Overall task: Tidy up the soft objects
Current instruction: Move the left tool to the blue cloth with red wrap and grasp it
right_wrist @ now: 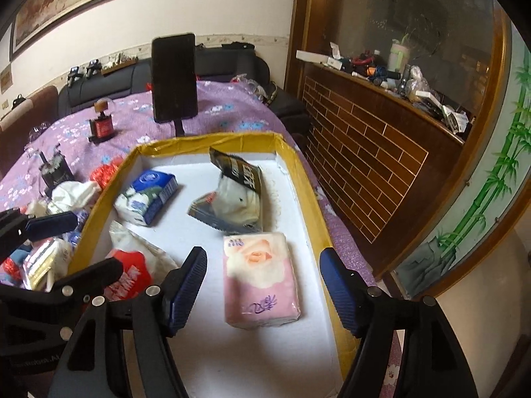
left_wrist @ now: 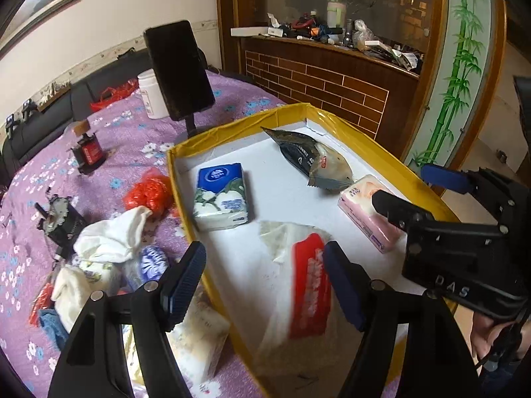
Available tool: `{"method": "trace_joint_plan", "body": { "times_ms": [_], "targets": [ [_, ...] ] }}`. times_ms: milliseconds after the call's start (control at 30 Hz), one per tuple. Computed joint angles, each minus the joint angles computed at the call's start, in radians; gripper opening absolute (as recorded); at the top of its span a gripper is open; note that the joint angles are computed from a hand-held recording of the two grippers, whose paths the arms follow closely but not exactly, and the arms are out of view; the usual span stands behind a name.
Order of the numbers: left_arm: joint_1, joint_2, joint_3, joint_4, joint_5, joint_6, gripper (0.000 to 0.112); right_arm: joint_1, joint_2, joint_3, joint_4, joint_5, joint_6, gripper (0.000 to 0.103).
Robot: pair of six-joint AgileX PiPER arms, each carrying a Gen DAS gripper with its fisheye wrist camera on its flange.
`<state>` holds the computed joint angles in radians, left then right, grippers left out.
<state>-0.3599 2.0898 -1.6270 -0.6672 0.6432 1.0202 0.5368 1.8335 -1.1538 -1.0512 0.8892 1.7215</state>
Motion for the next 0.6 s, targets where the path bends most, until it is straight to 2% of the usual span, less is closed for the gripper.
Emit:
{"method": "trace_joint_plan", "body": {
  "times_ms": [67, 300, 600],
  "targets": [
    [0.025, -0.021, 0.019, -0.038, 0.016, 0.039, 0.072, 0.016, -0.002, -0.012, -0.013, 0.008, 0.009, 0.075],
    [0.127, -0.073, 0.072, -0.143, 0.056, 0.160, 0.072, 0.038, 0.017, -0.071, -0.021, -0.044, 0.011, 0.075],
    [0.320, -0.046, 0.037, -0.194, 0.140, 0.222, 0.072, 0.080, 0.110, -0.241, 0.032, -0.066, -0.091, 0.075]
  ]
}}
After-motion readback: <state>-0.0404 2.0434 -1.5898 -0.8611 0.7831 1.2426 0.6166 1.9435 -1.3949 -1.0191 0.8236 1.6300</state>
